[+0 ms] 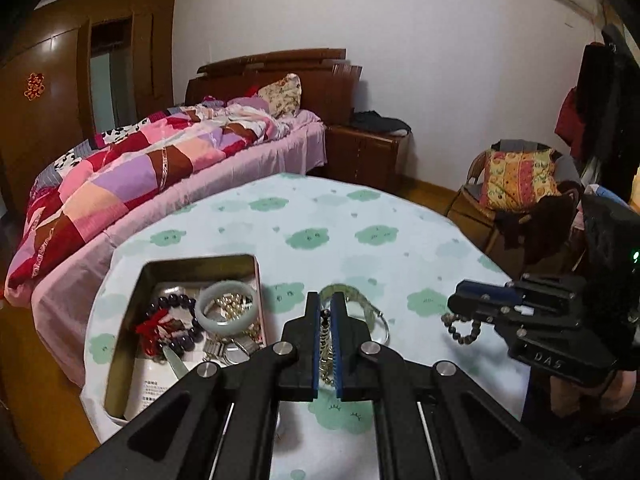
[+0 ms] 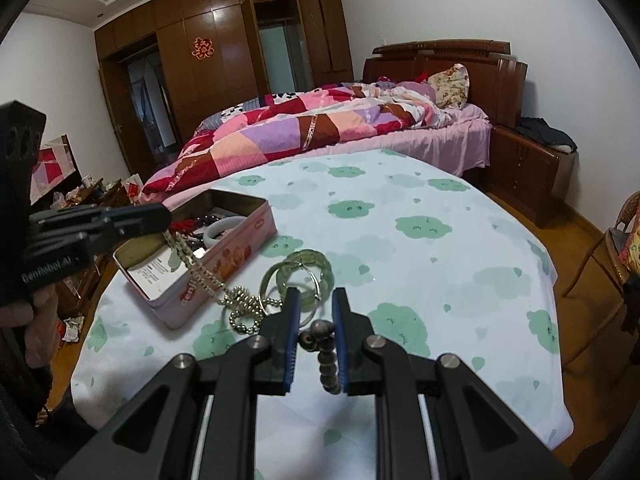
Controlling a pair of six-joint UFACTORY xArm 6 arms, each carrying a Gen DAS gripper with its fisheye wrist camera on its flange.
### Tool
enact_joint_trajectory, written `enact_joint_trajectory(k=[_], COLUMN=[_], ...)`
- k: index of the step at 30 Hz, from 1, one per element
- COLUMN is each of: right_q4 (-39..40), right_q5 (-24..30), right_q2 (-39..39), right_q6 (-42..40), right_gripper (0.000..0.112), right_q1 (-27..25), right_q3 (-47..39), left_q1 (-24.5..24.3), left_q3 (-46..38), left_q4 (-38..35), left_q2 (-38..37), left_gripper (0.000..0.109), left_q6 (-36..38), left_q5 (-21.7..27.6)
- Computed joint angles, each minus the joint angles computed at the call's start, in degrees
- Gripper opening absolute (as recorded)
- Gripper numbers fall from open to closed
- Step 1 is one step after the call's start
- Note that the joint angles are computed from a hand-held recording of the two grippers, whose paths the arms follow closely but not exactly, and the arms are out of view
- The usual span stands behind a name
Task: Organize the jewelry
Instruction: 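Lift the gold chain high with the left tool while the right holds the bracelet, then lower the gold chain and brown bracelet into the tin with both tools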
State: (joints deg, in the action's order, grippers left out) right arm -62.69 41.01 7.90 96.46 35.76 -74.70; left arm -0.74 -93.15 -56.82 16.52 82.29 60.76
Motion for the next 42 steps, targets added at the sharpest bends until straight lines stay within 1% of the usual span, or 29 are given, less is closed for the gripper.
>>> enact_joint_trajectory(k=[5, 10, 17, 23, 27, 31, 35, 42], right_q4=[-0.9, -1.6, -1.1, 1.2, 3.6, 7.1, 13.2, 21.5], right_q5=[0.2, -0.1, -2.5, -5.3, -6.9, -9.1, -10.7, -10.2], right_q2=[-0.4, 0.4, 3.5, 8.3, 12.0, 16.0, 20.7, 27.1], right_q6=[-0.4, -2.5, -7.8, -14.6, -19.2, -23.6, -29.2, -36.6], right_gripper=[0.019, 0.019, 0.019, 0.019, 0.019, 0.019, 0.019, 0.019], right_q1=[0.2, -0.1, -1.0, -1.6, -2.0, -2.6, -3.5, -3.7], right_q3=[-0.8, -3.8, -10.4, -18.4, -23.7, -28.9, -34.7, -42.8], left_q1=[1.2, 2.4, 3.9, 4.9, 5.1, 5.2, 5.2, 5.9], left_q3=[-3.9, -9.2, -18.9, -25.3, -27.1, -29.6, -30.9, -37.4], left_q4=[-2.3, -5.1, -7.9, -7.5, -6.3, -4.9, -4.1, -1.6], left_q2=[0.7, 1.9, 5.4, 9.3, 11.2, 13.6, 14.9, 20.4], left_gripper=[0.003, 0.003, 0.003, 0.003, 0.003, 0.003, 0.003, 0.003], left_q6=[-0.6, -1.3, -2.3, -4.2, -5.6, -7.5, -8.3, -12.3], left_q5=[2.7, 4.5, 3.7, 2.3, 0.9, 0.7, 0.1, 0.7])
